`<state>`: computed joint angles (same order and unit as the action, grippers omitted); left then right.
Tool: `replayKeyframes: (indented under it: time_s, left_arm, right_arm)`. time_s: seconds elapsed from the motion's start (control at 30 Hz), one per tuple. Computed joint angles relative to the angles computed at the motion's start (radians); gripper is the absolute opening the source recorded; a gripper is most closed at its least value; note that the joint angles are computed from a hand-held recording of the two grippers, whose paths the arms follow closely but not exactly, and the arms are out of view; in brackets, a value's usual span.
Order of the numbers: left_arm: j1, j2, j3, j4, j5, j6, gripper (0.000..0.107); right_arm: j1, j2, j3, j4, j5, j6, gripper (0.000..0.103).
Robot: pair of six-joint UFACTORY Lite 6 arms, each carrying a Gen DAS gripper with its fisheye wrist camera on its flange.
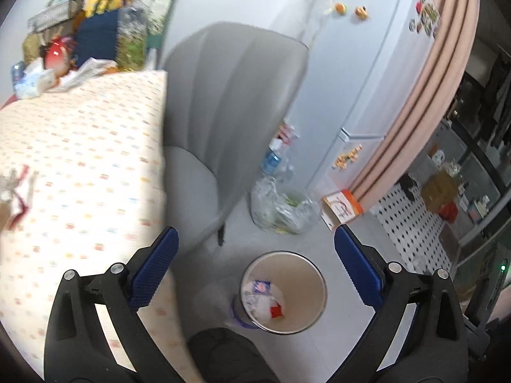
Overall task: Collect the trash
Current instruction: 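Move both tools back over the remaining trash on the table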
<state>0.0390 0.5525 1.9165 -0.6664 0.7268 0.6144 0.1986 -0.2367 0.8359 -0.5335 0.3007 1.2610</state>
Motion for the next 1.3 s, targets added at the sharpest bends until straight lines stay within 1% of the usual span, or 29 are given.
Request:
replayKeyframes:
  time_s: [0.1,0.23,0.43,0.73,0.87,0.97,1.1,1.2,1.3]
  left_arm:
    - [0.062,-0.041,-0.049,-0.041,-0.019,0.070,0.097]
    - [0.173,-0.031,-0.020,-0.096,0.032,0.121,0.097]
    - [0.319,0.006,0.049,-0.156,0.104,0.163,0.097]
    - [0.499,0.005,0.064,-0.240,0.188,0.242,0.097]
    - [0.569,-0.047,-0.002,-0.273,0.161,0.308,0.097]
    - [0.623,-0.039,0.009,-0.289,0.209,0.340,0.097]
    - [0.699,-0.060,-0.023,-0.318,0.224,0.392,0.097]
    - [0.747,-0.049,-0.015,-0.324,0.246,0.404,0.097]
    - [0.791,-0.012,0.025,-0.307,0.280,0.380,0.097]
  right_arm:
    - [0.090,0.060,0.075,-0.087,0.050,0.101,0.096]
    - [0.194,0.152,0.194,-0.134,0.122,0.160,0.096]
    - [0.314,0.274,0.364,-0.164,0.220,0.187,0.095]
    - [0.442,0.421,0.592,-0.163,0.333,0.171,0.095]
    - [0.498,0.468,0.684,-0.168,0.386,0.163,0.095]
    - [0.536,0.495,0.747,-0.168,0.420,0.154,0.095]
    - [0.586,0.540,0.847,-0.169,0.460,0.121,0.095]
    - [0.629,0.594,0.953,-0.152,0.490,0.072,0.095]
    - [0.660,0.633,1.023,-0.132,0.499,0.033,0.095]
